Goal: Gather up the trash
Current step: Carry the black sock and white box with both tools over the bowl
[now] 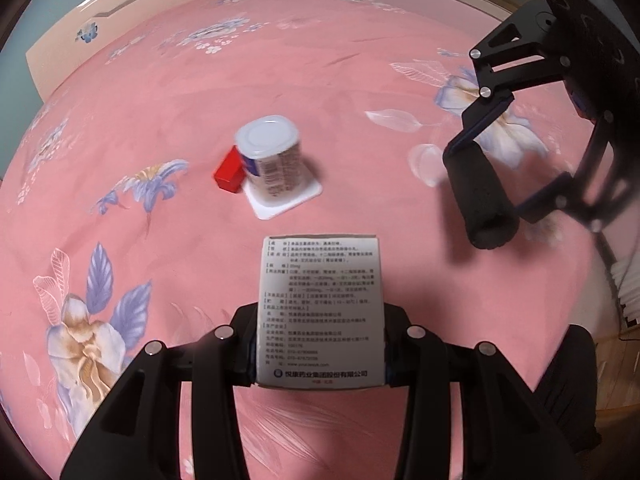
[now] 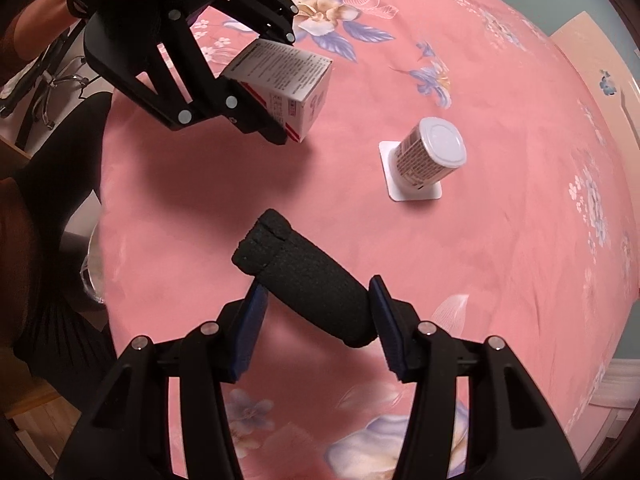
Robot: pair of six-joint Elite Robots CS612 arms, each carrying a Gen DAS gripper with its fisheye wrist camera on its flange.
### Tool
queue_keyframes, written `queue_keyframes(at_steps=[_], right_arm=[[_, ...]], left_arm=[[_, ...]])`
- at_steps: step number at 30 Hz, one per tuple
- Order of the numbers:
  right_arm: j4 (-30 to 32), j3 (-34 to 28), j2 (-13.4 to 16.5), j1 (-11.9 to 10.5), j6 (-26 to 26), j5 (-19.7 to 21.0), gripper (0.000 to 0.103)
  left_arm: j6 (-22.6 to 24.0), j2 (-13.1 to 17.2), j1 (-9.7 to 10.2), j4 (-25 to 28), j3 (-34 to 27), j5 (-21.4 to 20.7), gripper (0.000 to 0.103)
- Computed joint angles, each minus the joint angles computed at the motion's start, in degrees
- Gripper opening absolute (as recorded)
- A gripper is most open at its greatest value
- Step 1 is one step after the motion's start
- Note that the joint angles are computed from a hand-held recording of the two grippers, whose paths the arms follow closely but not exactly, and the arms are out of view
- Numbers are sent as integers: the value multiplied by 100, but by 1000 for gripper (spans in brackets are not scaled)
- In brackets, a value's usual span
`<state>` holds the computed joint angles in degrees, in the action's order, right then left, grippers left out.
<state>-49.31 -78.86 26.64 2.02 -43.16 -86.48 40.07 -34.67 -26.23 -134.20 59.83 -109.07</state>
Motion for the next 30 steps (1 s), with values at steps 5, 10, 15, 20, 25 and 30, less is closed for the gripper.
queue_keyframes(at_steps=[5,10,15,20,25,30], right_arm=[[316,-468,102,33,75,21,53],[499,-788,163,84,199,37,53],[689,-1067,209,181,286,-12,52],[857,-1348,255,313,390,-66,53],[983,-1580,298,455,462,-72,53],[1039,-1818,378,618,530,-91,53]], left_arm=[[69,-273,-32,-277,457,-22,45],[177,-540,-25,-477,881,-101,45],[269,-795,-10,-685,1293,-158,45],[360,-1035,15,-920,1687,-199,45],[457,-1275,71,-1092,2083,-353,45],[545,-1474,122,-1318,2485,-397,45]])
